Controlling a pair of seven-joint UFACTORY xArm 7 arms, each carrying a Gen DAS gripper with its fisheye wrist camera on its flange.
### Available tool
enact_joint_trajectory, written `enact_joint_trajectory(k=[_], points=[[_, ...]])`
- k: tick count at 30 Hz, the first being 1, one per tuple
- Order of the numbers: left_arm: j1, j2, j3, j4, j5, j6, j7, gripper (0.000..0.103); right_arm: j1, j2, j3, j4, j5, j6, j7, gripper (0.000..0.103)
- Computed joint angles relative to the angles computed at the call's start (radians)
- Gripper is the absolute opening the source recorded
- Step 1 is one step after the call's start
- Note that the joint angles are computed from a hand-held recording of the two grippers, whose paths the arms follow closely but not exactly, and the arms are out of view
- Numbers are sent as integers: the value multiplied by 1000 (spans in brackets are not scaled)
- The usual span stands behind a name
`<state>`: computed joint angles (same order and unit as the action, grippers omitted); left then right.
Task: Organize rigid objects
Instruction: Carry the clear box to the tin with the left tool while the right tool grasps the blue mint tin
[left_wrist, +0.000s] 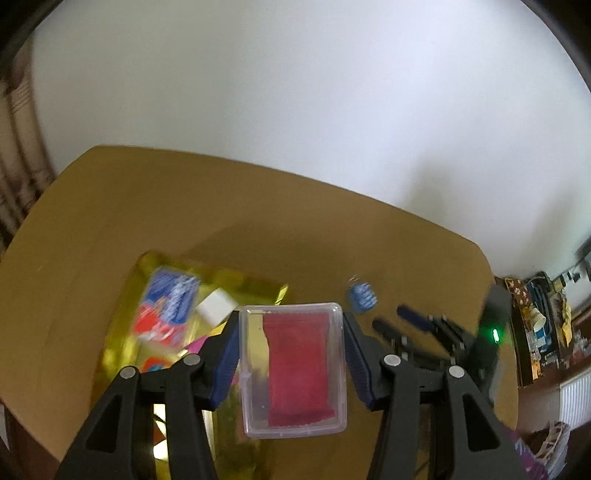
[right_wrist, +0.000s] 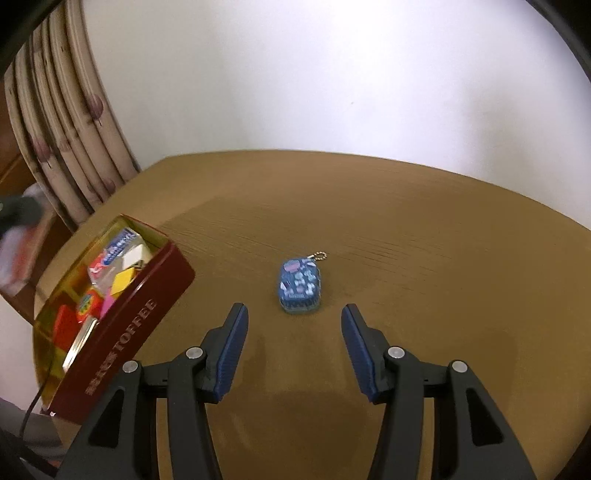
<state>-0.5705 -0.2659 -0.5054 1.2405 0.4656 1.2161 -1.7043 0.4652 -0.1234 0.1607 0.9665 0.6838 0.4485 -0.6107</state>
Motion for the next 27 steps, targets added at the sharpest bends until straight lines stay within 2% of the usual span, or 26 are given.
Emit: enact_joint_trajectory(k=[6,7,10,17,20,22,24,27], points=[[1,-121,-19,-71,-87,60,-54,53,-19,113,37,79,-186,-22,166,49],[26,-90,-35,-45,-79,56,-65,53,-23,126,40,90,-199,-16,181,46],[39,-49,-78,3,-63,92,-115,53,-29,167,51,117,-265,-20,236,32],[0,-86,-109,44,-77,207,-206,53,-27,200,68,149,-384,-27,333,28],[-6,-99,-135,71,-93,245,-243,53,-31,193,77,149,-354,-32,343,28],[-4,-95,-159,96,-92,274,-257,53,-41,159,79,127,-282,-35,296,28],[-2,-73,-196,153,-75,343,-263,53,-38,109,77,99,-183,-36,243,28],[-16,-48,-204,188,-63,376,-243,53,-15,23,54,48,-53,-21,160,28]])
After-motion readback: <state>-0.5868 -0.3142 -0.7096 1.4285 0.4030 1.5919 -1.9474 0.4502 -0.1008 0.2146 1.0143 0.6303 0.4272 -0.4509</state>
